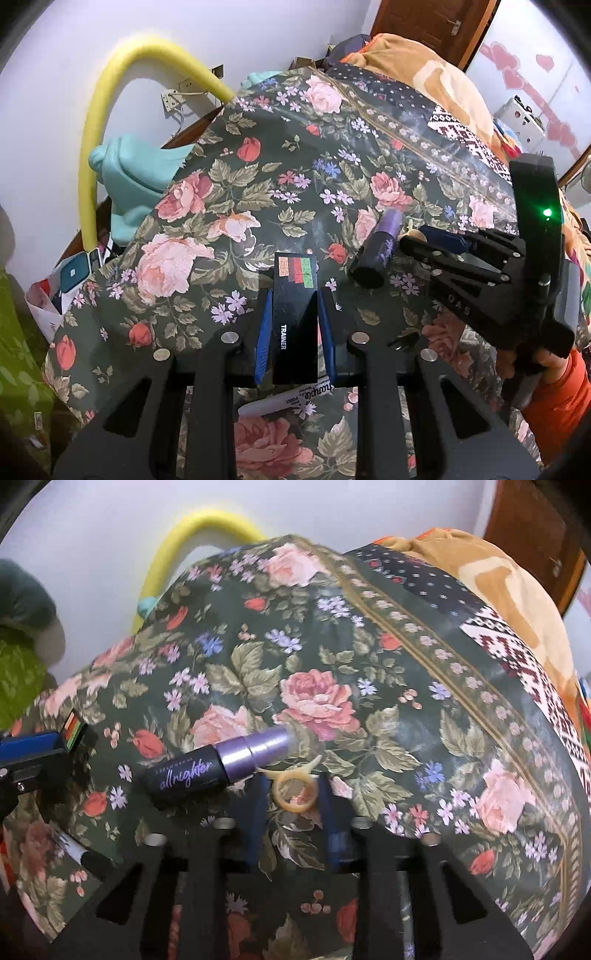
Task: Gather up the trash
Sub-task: 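Grasp the black TRAINER box with the left tool while the right tool grasps the yellow ring, then carry the black box and yellow ring over the white bin with both tools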
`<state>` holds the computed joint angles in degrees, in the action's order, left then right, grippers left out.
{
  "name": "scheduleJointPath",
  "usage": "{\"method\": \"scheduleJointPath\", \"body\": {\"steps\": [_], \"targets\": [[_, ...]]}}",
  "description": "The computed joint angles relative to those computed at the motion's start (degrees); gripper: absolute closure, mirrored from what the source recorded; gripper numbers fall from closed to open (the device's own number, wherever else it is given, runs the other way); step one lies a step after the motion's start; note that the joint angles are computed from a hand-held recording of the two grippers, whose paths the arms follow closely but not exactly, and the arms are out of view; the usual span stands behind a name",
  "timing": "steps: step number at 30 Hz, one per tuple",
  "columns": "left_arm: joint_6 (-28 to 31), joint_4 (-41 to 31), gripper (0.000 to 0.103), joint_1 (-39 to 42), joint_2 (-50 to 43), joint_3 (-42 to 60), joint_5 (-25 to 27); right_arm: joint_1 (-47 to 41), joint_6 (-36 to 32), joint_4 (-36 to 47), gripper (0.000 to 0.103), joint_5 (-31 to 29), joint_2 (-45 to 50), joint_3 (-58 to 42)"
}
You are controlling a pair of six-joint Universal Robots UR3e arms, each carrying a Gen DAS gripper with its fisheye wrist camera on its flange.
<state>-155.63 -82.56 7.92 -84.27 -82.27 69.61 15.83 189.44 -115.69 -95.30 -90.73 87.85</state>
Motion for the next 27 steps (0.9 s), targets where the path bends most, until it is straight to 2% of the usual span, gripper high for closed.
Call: {"method": "scheduleJointPath", "body": {"steps": [2,4,10,16,19,22,24,27], "targets": [[0.4,-0.6,0.079,0.4,0.4,0.4,-0.5,-2.6,1.3,1.3,0.082,3.7,-2.4,1.1],[0.8,-1.7,0.079,1.1,1.3,0.8,-1.3,-3.7,2.3,2.4,0.083,4.3,-4.7,1.8],[3.3,-8.0,0.079,5.9,5.5,2.7,-4.6,0.7,5.3,6.7,0.083,-0.3,-8.5,-2.2],[9.5,-17.8,0.079,14.1,11.0,5.9,-7.5,11.1,9.1,9.3,0.083,-6.0,-3.6,-14.1],[16.1,-26.3,0.079,21.9,14.3,8.8,-10.6,16.5,10.8,10.7,0.083,-8.3,2.1,-22.5],[25.5,-37.6,0.079,32.2,17.2,13.1,-13.8,22.0,13.1,13.4,0.083,-10.5,6.9,-31.0],[33.2,-46.3,0.079,40.1,18.3,16.5,-15.4,25.4,14.2,14.8,0.083,-11.5,11.0,-37.1],[48.9,-62.9,0.079,54.8,18.9,23.5,-16.7,29.9,15.8,17.8,0.083,-13.0,17.3,-46.5]]}}
